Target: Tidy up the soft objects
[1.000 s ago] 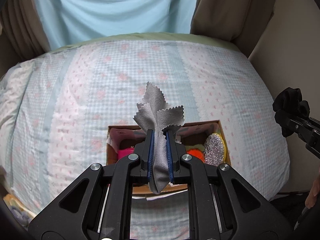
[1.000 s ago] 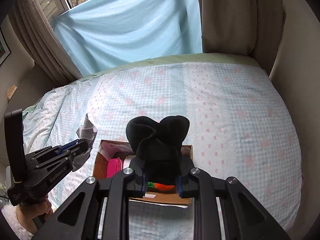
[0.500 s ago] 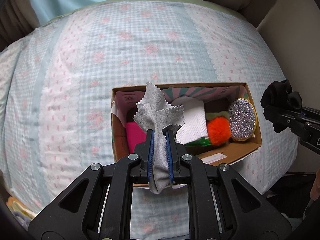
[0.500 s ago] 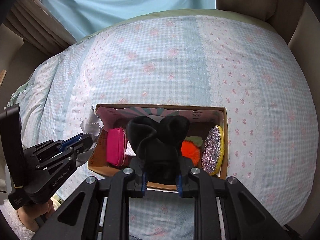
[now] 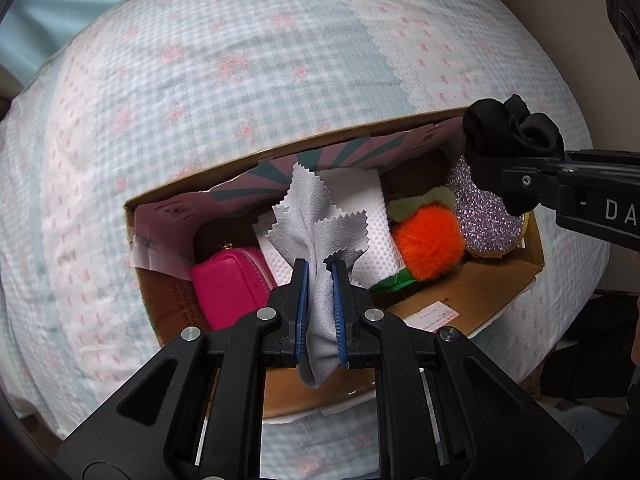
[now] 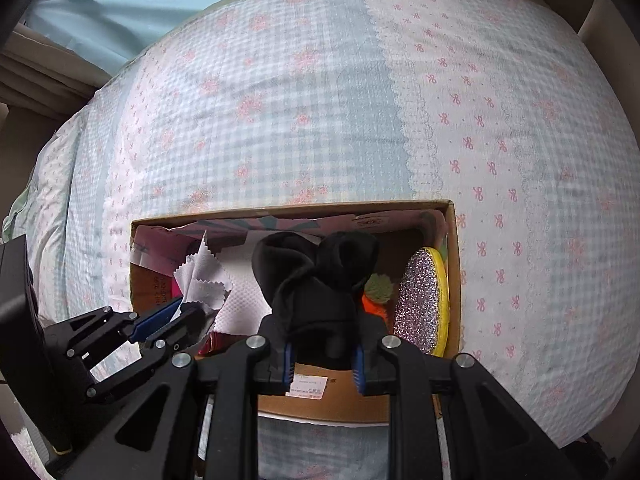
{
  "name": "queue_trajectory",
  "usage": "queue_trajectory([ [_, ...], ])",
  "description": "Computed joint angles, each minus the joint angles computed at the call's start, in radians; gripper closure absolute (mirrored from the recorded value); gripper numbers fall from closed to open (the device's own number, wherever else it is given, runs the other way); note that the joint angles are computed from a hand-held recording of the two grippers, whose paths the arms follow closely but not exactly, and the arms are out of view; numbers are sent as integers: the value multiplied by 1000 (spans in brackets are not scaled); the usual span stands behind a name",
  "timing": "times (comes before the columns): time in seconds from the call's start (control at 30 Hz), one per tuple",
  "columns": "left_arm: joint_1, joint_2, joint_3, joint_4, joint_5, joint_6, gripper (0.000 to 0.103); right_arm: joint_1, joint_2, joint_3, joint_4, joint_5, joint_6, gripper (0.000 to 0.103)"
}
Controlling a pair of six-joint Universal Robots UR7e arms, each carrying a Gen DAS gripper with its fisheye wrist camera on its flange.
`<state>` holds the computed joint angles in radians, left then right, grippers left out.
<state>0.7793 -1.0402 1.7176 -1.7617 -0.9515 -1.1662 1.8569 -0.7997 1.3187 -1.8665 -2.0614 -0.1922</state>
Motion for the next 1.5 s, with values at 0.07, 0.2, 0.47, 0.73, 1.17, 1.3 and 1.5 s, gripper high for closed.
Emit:
queue_trajectory([
  [0.07, 3, -1, 7, -31, -25, 35, 85, -6, 15, -21, 20, 12, 25, 77],
  [0.2, -15, 7, 2, -2, -13, 33, 0, -17, 6, 0, -44, 47, 43, 3],
  [0.47, -40, -29, 39, -10, -22, -16, 0, -18, -40, 26, -22, 31, 79, 0],
  [0.73, -104, -53, 48, 28, -8, -88, 0, -4, -123, 88, -64, 40, 74, 0],
  [1.17, -258, -45, -125, 214, 134, -269, 0, 68, -299, 62, -57, 72, -67, 0],
  [1.3, -321, 11, -281, 396, 228, -412, 0, 99, -355, 43, -113, 50, -146, 0],
  [1.5, -419, 174, -619, 866, 385, -743, 0, 137, -421, 10, -217, 71, -308, 0],
])
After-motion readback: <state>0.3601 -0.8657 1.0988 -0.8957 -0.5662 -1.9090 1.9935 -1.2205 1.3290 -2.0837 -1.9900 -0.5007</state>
